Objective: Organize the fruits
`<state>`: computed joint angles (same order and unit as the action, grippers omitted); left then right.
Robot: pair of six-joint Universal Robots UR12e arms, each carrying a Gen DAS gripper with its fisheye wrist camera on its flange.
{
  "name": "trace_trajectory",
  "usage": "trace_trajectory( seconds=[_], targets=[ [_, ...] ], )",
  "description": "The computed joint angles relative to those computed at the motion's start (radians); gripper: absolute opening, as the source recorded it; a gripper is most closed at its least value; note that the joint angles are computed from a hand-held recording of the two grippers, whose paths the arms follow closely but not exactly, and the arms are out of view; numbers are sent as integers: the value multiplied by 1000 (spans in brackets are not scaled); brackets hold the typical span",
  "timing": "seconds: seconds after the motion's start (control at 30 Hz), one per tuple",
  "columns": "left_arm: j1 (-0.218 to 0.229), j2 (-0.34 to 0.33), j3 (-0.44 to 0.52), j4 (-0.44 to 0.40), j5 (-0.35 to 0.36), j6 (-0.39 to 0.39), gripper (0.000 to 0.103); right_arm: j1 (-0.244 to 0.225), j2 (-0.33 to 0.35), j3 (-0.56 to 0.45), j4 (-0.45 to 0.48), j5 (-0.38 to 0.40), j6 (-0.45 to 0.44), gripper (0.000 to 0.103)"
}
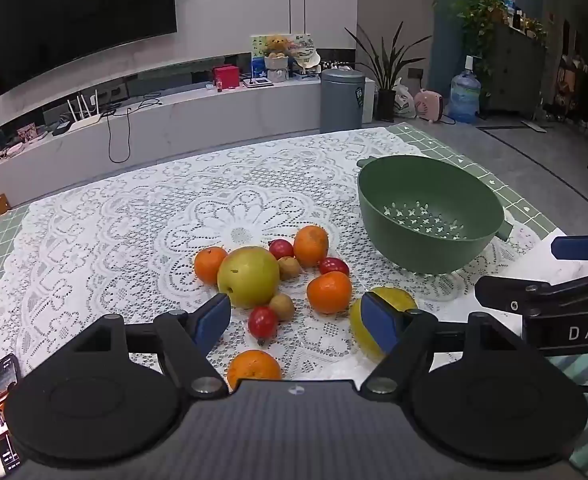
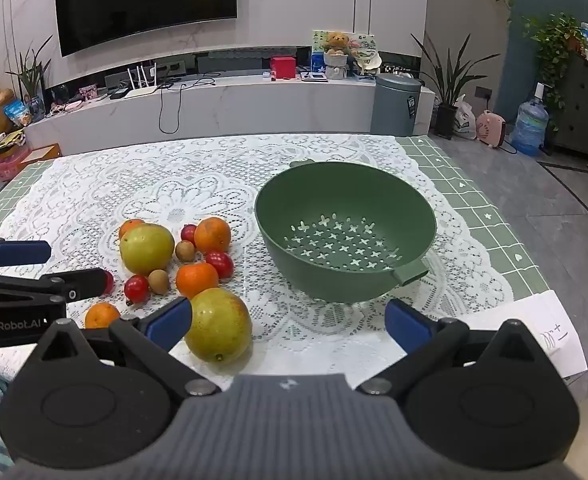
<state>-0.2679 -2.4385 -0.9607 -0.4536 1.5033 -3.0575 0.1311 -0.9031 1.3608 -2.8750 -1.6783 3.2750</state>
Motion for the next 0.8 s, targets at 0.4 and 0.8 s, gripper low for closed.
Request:
trace_trajectory(
  seconds=[0.4, 0.8],
  targets=[
    [-1, -2, 7, -9, 1, 9, 87, 0, -2, -3, 21, 3, 7, 99],
    [-1, 1, 2, -12, 0, 11, 87, -1, 1, -7, 23, 4, 4, 99]
  ],
)
